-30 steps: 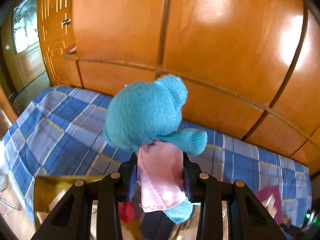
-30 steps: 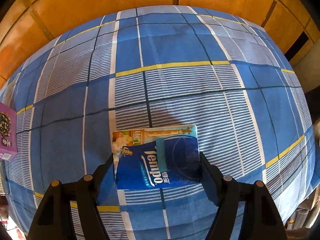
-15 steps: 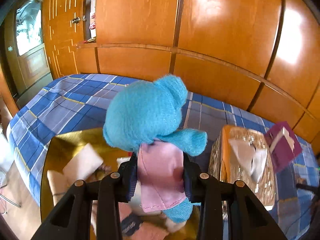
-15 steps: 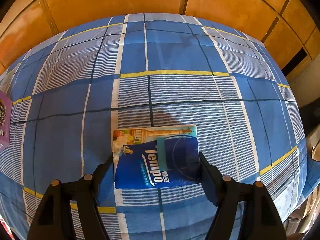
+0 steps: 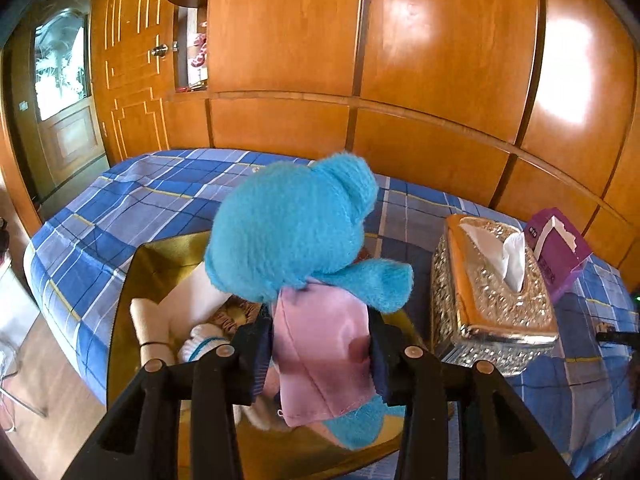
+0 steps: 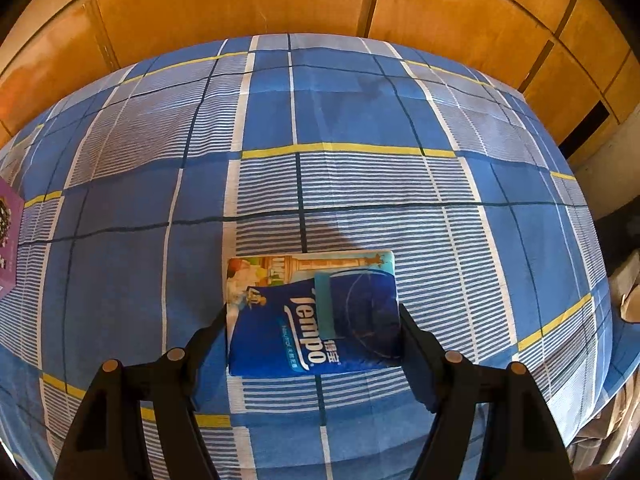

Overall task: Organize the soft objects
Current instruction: 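Carry the plush bear into the gold tray and open the left gripper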

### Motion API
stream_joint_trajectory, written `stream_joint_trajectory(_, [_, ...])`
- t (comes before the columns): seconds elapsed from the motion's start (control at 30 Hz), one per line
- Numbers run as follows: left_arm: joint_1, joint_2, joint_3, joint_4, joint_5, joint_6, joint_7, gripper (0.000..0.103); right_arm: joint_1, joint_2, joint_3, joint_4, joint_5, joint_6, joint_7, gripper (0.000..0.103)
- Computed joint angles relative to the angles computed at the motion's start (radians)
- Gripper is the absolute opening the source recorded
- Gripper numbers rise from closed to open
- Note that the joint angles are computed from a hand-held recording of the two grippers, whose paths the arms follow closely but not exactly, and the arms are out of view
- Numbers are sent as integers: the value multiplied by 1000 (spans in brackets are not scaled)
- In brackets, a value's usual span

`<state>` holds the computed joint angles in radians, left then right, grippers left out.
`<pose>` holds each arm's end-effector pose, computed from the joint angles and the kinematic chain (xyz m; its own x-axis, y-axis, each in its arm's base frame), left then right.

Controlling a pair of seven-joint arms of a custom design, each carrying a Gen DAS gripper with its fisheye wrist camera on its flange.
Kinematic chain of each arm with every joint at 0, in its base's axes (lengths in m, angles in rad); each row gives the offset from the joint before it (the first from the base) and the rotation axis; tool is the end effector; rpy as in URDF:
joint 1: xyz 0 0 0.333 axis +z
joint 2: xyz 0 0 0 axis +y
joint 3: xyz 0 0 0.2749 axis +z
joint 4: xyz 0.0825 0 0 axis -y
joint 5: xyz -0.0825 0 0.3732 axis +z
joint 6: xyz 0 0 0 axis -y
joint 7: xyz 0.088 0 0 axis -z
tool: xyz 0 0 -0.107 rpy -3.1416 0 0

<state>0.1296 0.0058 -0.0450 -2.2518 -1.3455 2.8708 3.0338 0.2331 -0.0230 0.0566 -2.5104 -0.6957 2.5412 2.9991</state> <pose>0.5243 0.0994 0.3640 -0.1929 -0.9776 0.0845 -0.6593 0.0654 -0.7491 0.4387 0.1388 0.2599 -0.5531 -0.8247 0.1185 -0.7931 0.4776 -0.3780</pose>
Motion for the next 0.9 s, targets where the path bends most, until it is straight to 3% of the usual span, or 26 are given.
stream_joint_trajectory(0.17, [14,2,11,-13,-7,-2,14,42,9,21,3,46,-4,-52,-22,74])
stream_joint_trajectory(0.43, [55,32,26,-26,52,16,-32,42,17,13,3,44,-3,-58,-23,74])
stream_joint_trajectory(0.73, [151,26,77,-20,124,-96,-164,42,19,13,5,48,-15,-74,-34,74])
stream_joint_trajectory(0.9, [162,45,66,-2,152,-146,-180,42,28,17,11,58,-16,-95,-31,74])
